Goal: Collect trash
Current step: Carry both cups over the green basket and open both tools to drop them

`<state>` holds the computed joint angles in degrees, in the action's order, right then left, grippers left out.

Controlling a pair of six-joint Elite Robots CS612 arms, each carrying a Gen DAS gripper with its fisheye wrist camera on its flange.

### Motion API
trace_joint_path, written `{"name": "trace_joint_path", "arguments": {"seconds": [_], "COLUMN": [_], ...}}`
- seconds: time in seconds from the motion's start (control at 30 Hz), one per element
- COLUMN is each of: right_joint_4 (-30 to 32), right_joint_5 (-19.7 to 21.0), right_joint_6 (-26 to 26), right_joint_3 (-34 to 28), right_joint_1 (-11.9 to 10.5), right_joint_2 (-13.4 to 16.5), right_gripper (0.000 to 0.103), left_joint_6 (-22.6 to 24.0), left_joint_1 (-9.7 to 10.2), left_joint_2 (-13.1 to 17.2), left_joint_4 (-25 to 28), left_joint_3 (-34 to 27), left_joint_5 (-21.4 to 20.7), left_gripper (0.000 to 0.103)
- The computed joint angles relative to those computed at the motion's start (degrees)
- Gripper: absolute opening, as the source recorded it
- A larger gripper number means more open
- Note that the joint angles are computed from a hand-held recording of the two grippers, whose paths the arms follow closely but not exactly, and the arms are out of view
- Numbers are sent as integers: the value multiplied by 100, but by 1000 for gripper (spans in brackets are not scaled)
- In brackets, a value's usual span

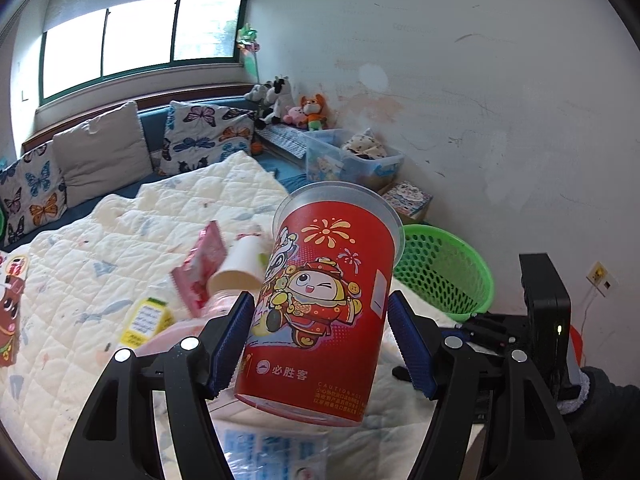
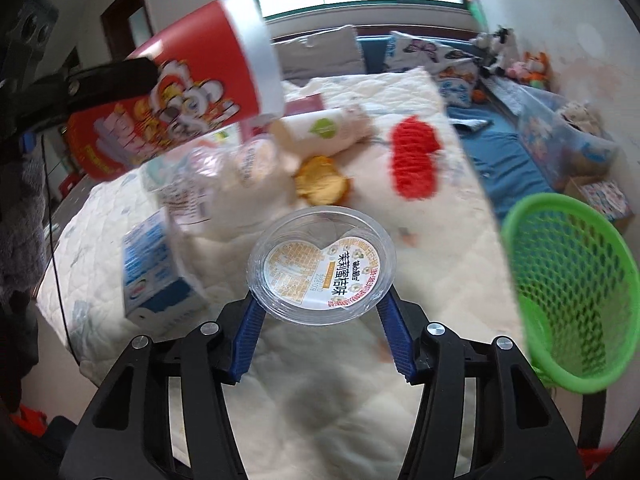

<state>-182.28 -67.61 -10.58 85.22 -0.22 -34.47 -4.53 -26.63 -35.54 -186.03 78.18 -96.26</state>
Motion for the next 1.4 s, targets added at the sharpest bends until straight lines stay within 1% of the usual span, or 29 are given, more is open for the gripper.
{"name": "trace_joint_path", "arguments": {"seconds": [0.17,0.3,0.47,0.6,0.67,0.7,0.77,0.93,1.07,1.27,1.4], "right_joint_4": [-122,-23,219,393,466,483,455,291,45,-201,-343], "right_joint_5": [-490,-908,-1307,-1470,-1420,-1456,-1495,-1446,-1390,-1323,-1318], "right_joint_6": [417,701,945,1146,1218,1268,1334,1457,1520,1482,1488], "right_joint_3": [37,-72,-241,-379,-424,-441,-422,-213,61,388,514], "right_joint_1": [-224,-388,-563,-675,-732,-731,-758,-834,-875,-884,-872], "right_joint_2": [-30,37,166,275,313,320,323,237,114,-17,-51], "right_gripper": [56,56,56,56,58,60,68,69,71,73,73], "left_joint_6": [26,22,-46,-47,-56,-68,-87,20,69,64,117], "left_joint_1": [-124,-213,-310,-377,-410,-422,-456,-520,-587,-679,-729], "left_joint_2": [162,309,522,710,805,842,914,1100,1258,1466,1625], "left_joint_4": [253,567,1024,1379,1563,1641,1786,2117,2433,2833,3134], "left_joint_3": [-328,-654,-1113,-1474,-1654,-1727,-1869,-2236,-2532,-2925,-3231], "left_joint_5": [-132,-190,-253,-302,-328,-357,-398,-451,-431,-426,-393], "left_gripper": [66,66,66,66,66,66,66,66,66,66,66]}}
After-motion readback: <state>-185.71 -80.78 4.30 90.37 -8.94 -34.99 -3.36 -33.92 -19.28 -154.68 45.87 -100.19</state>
